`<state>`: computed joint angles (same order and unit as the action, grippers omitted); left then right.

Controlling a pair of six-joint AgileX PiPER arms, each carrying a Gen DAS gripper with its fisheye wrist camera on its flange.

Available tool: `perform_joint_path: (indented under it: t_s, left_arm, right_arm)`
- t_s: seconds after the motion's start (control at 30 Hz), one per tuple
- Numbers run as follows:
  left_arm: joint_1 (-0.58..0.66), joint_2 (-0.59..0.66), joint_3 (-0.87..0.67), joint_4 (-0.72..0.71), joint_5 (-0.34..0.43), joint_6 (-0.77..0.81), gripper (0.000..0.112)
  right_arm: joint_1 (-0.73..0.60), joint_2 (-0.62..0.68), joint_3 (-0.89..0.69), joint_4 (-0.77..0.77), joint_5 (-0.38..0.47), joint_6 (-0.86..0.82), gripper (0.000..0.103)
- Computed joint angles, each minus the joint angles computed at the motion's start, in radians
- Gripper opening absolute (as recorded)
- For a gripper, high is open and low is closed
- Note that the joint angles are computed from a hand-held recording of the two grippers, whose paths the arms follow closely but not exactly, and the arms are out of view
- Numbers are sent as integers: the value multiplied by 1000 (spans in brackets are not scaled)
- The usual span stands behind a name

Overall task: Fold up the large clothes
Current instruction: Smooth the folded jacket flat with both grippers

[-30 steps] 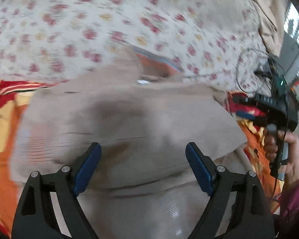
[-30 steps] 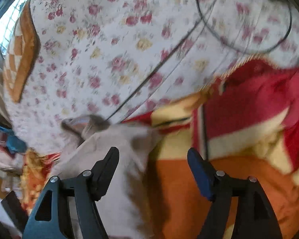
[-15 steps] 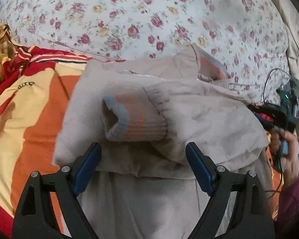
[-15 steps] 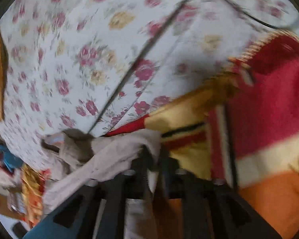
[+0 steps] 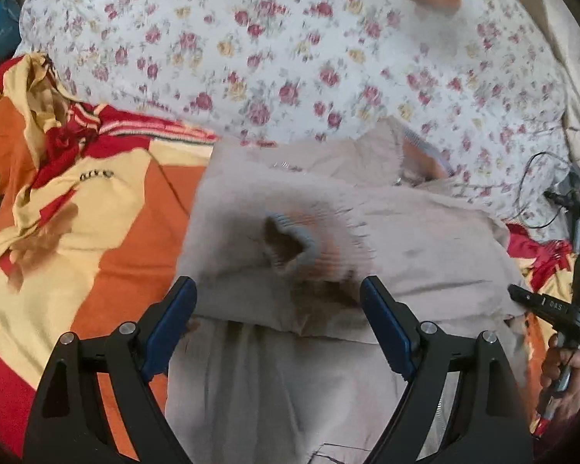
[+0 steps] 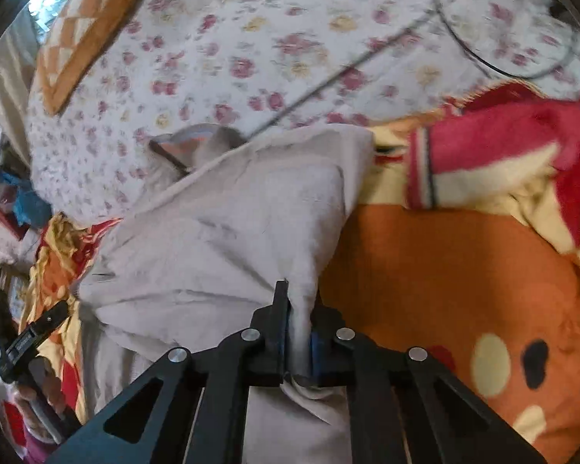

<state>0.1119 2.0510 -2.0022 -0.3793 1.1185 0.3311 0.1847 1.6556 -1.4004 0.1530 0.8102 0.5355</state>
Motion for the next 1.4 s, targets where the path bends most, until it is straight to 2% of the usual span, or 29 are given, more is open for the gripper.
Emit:
perform_joint_path:
  t_s: [0.13,0.17,0.2,0.27,0.33,0.5,0.53,0.57,0.63,0.73,0.77,0.8,0.87,0.97,1.03,1.17,1.27,1.3,1.4]
  left_arm:
    - [-22,15,12,48,-29,-24,87]
    - [-26,17,11,52,-34,-22,87]
    - [-29,22,9,52,-41,-20,87]
    - [-40,36,-5,78,-57,-48,87]
    - [-52,61,-34,100,-61,-83,87]
    - [-104,134,-109,207,-56,-139,87]
    - [-113,148,-123,227,-50,-143,87]
    - [-119,157,-129,243,-48,-142,87]
    - [-121,142,-103,252,-69,-125,87]
    - [-114,108,-56,249,-86,-101,87]
    - [-112,97,-41,247,-92,-98,87]
    - [-109,83,-21,243,-100,-91,87]
    - [-108,46,32,248,-131,-84,87]
    - [-104,-7,96,260,-161,-89,87]
    - [-93,-45,128,239,-158,-74,87]
    - [-67,-158,247,209,-205,-12,87]
    - [-42,-234,319,194,-226,33,87]
    - [-27,-261,343,178,-228,52,87]
    - [12,-308,380,139,-217,97,87]
  right_arm:
    - [-1,-28,56,-19,6,58,8]
    - [-2,-54,73,-47,14,86,16]
    - [12,-61,50,-113,43,154,22]
    - [58,-84,34,-253,57,305,26]
    - [87,-79,-12,-300,48,312,26]
    - [133,156,-254,-280,124,186,27]
    - [131,238,-320,-318,180,197,26]
    - [131,280,-352,-346,211,216,24]
    - [121,308,-360,-355,213,231,24]
    - [155,261,-368,-393,255,243,34]
    - [171,226,-349,-403,258,239,43]
    - [182,196,-328,-412,254,242,51]
    - [213,119,-246,-443,219,270,58]
    - [230,148,-227,-446,271,255,55]
    - [213,133,-160,-428,242,255,55]
    - [216,24,-119,-432,235,292,58]
    - [273,-59,-93,-456,279,295,65]
    - [289,-86,-71,-457,281,297,69]
    - [337,-158,-10,-458,304,342,72]
